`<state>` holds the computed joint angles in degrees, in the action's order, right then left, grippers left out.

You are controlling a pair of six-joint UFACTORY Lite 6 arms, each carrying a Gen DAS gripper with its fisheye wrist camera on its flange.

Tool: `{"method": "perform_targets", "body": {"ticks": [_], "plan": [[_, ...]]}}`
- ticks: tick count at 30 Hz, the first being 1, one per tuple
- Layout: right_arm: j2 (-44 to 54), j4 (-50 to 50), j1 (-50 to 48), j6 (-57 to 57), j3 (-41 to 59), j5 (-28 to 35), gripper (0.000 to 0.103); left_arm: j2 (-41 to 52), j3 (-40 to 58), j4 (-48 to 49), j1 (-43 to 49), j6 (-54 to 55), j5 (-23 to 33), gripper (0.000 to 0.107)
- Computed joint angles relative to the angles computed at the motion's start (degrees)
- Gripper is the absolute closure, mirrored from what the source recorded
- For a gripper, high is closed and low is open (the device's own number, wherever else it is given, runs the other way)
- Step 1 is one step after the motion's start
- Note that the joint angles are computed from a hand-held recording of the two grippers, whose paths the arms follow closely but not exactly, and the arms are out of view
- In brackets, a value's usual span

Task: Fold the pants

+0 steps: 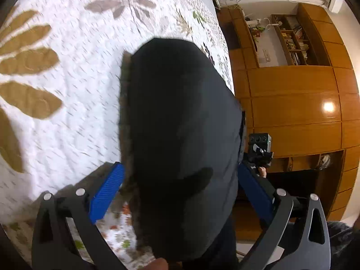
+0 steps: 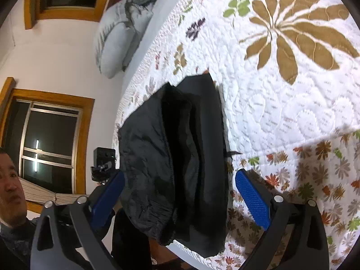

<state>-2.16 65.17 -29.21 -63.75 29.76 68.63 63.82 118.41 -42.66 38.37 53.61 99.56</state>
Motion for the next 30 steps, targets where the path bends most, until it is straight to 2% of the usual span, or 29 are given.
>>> {"method": "perform_targets", "body": {"ticks": [5,10,13,16,19,25,27,30], "plan": [[7.14,-0.84,-0.5,-3.82,2.71,1.39,0.003,-3.09,-6.12,1.72,-1.66,0.15,-4.35,0.007],[11.55,-0.19,2.48,-5.1,5.69,2.33,0.003,-4.12,-8.9,0.2,-2.9,-1.09,-3.42,0.007],[12.73,1.07,4.76,-4.78,7.0,3.7,0.003,-4.98,-11.63,-0.33,-3.95,-1.4,-4.94,0.007],[11.62,-0.28,8.89,-3.05,8.14,0.46,0.003,-6.03,-13.71,-0.69,-4.1,-0.84,-5.75,0.007],[12.72,-1.95,8.44,-2.05,9.07,-0.67,0.007,-4.81,-12.19,-0.74,-3.38,-1.98,-5.53,0.007],[14.35,-0.13,12.56,-2.67,9.36,0.82,0.003,-3.35,-10.93,-0.96,-4.37,-2.67,-2.99,0.007],[15.93,-0.3,14.0,-1.92,10.72,0.27,0.003,-3.86,-11.88,-0.54,-5.34,-1.77,-3.32,0.007],[19.03,0.5,12.4,-1.73,12.38,2.64,0.004,-3.19,-11.21,-0.53,-6.26,-2.08,-3.88,0.008]]}}
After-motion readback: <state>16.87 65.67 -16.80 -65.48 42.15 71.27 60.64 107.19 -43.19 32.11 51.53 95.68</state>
